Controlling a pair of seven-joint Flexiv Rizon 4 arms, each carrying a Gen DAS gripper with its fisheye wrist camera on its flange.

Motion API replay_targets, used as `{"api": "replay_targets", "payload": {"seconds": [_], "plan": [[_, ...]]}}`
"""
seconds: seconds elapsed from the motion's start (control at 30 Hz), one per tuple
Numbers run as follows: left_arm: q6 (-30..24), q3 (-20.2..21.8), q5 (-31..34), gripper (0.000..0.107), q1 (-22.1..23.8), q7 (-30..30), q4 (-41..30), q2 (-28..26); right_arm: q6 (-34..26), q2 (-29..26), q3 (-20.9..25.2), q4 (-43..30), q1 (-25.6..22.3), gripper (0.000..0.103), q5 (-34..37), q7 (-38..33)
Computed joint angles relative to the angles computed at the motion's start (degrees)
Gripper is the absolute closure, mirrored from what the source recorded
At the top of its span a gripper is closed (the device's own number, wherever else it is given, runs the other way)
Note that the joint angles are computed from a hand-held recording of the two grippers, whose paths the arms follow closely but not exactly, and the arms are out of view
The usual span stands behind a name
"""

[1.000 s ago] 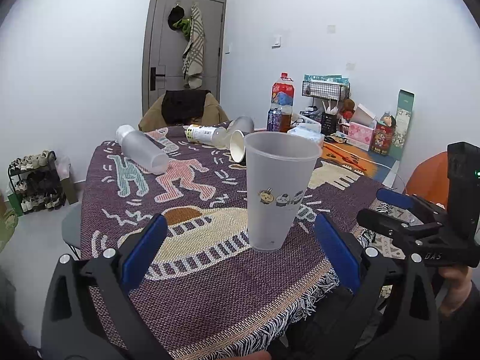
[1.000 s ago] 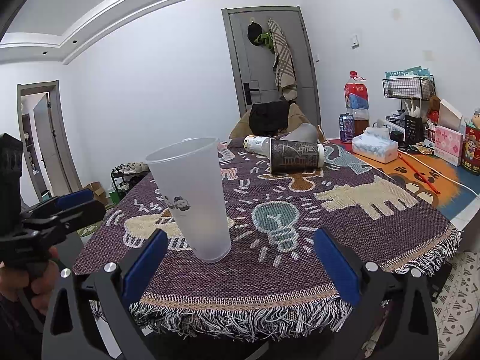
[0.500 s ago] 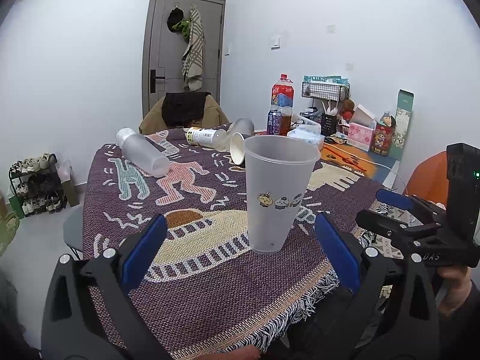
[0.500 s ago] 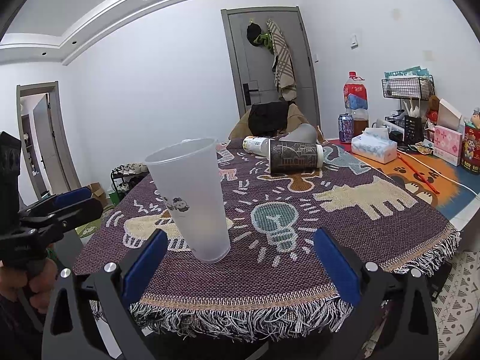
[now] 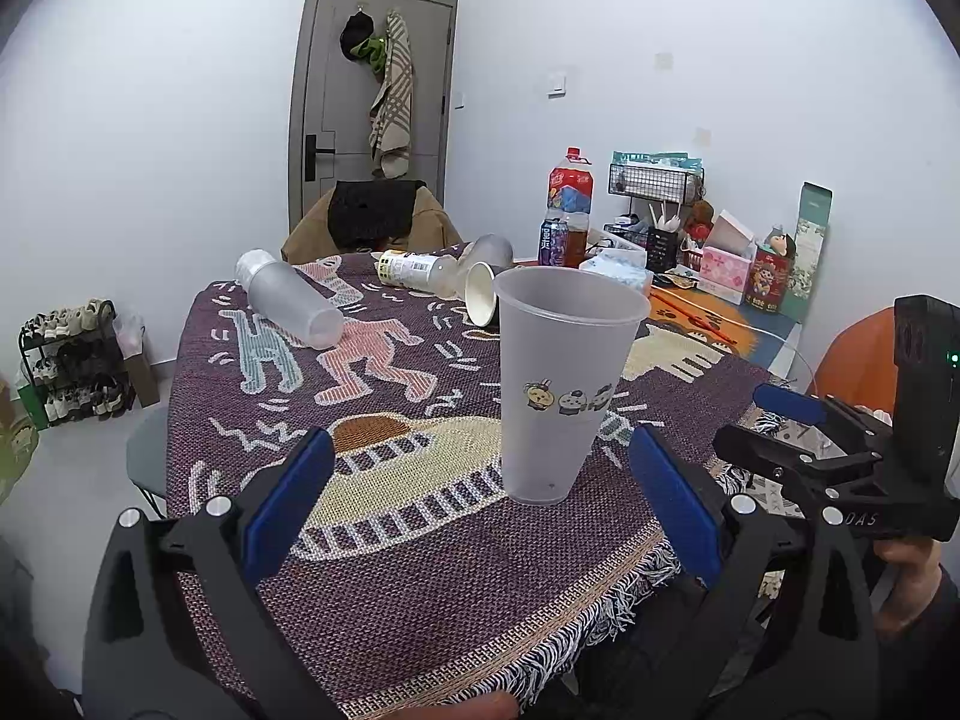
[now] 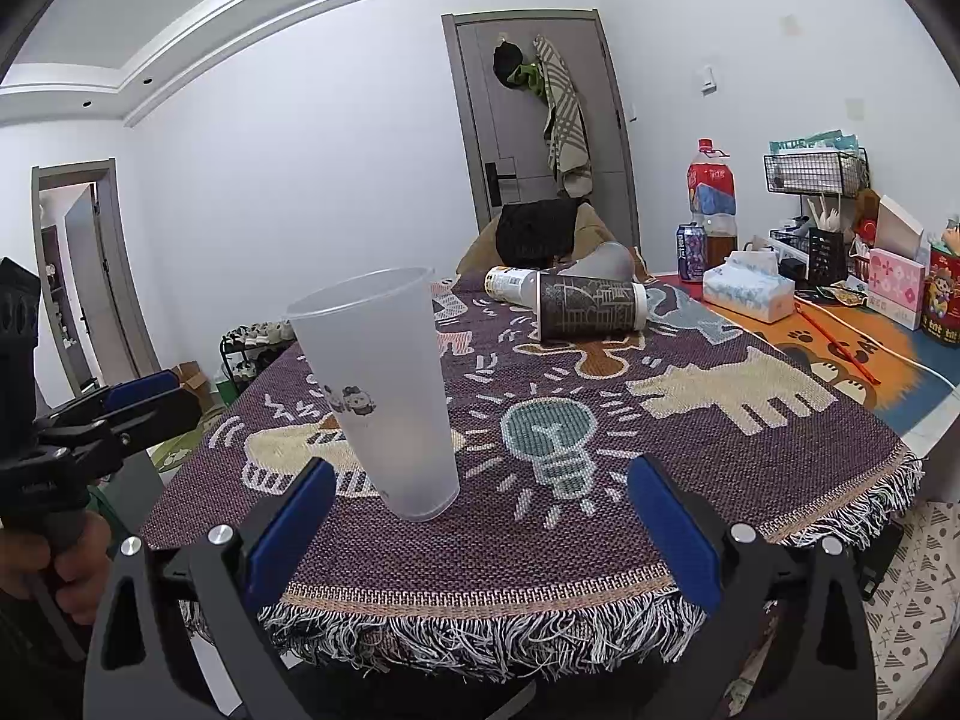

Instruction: Flip cup upright

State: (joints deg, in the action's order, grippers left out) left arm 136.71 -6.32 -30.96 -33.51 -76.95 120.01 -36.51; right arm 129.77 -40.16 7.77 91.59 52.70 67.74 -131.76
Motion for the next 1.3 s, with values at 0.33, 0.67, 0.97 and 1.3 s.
{"api": "replay_targets", "payload": {"seconds": [0.33, 0.67, 0.97, 1.3], "plan": [[0.12, 0.05, 0.11, 0.009, 0.07, -0.09, 0.14, 0.00, 0.59, -0.03, 0.21, 0.44, -0.06, 0.007, -0.82, 0.85], [0.08, 0.05, 0.17, 0.009, 0.12, -0.18, 0.15, 0.03, 0.64, 0.09, 0.06, 0.56, 0.12, 0.007, -0.79, 0.85], [1.16, -0.31, 1.61, 0.009, 0.84, -1.43, 0.71, -0.19, 0.70, 0.37, 0.28, 0.40, 0.11, 0.007, -0.28, 0.03], [-0.08, -0.37, 0.38, 0.009, 0.74, -1.33, 0.42, -0.26, -0.42, 0.33, 0.66, -0.39, -0.24, 0.007, 0.75, -1.49]]}}
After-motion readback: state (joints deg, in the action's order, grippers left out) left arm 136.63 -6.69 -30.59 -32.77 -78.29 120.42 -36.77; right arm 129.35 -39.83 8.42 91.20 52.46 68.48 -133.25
